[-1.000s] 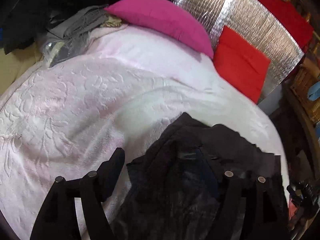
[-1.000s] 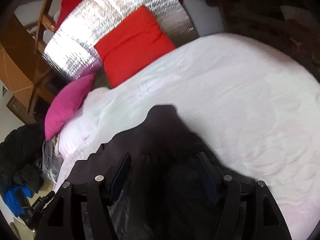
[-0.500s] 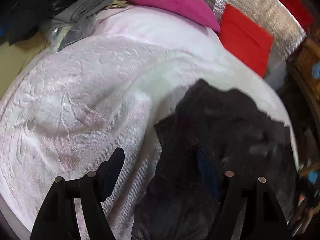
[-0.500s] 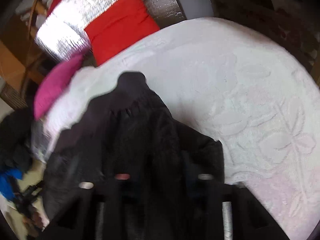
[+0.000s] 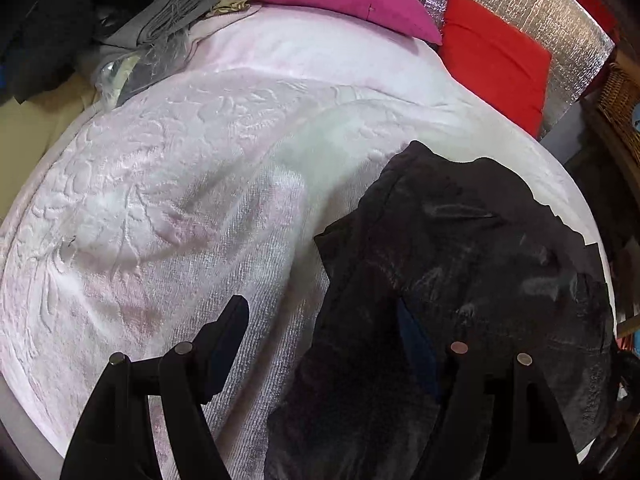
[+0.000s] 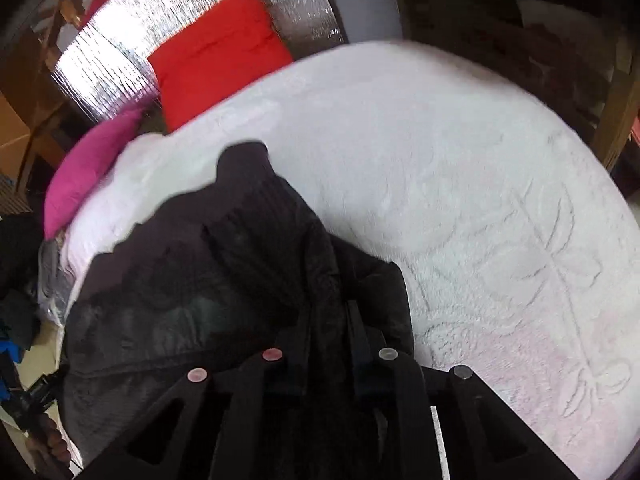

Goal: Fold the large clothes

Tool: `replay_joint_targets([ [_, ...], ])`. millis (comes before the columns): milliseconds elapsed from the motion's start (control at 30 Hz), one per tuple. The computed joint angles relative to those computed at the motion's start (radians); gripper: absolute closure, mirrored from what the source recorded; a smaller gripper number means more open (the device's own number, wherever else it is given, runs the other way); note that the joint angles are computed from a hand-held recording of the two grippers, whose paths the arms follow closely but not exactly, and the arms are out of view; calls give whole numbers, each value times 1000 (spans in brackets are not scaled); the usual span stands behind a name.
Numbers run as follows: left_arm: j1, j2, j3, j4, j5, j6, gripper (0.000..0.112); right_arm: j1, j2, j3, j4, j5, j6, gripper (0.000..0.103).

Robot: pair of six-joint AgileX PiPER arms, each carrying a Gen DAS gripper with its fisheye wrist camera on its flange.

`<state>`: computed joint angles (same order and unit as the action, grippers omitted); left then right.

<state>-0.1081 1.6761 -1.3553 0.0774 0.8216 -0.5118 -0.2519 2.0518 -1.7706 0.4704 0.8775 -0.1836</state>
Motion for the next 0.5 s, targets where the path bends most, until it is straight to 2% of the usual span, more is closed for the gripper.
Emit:
replay_joint_targets([
  [67, -26, -14, 5, 52, 10, -40, 37, -42, -12, 17, 79, 27, -16, 78],
  [133, -51, -41, 24, 103, 8, -77, 37, -81, -33, 48, 170, 45, -47, 70],
  [167, -62, -60, 37, 124, 6, -90, 37, -98, -48, 71, 209, 40, -70, 57],
  [200, -78, -89, 59, 153, -1, -113, 37, -116, -73, 107, 248, 29, -99, 31],
  [233, -86, -108, 74, 168, -6, -126, 37, -138, -108, 160, 304, 8, -145, 23],
  [267, -94, -132, 91, 181, -12, -139, 37, -163, -160, 244, 400, -31, -218, 21],
  [333, -102, -188, 138, 205, -30, -174, 37, -198, -199, 308, 537, -32, -328, 21],
  [400, -98, -238, 184, 220, -48, -210, 36, -257, -246, 396, 682, 47, -470, 21],
  [500, -72, -319, 271, 196, -71, -253, 36, -325, -289, 513, 803, 203, -595, 21],
])
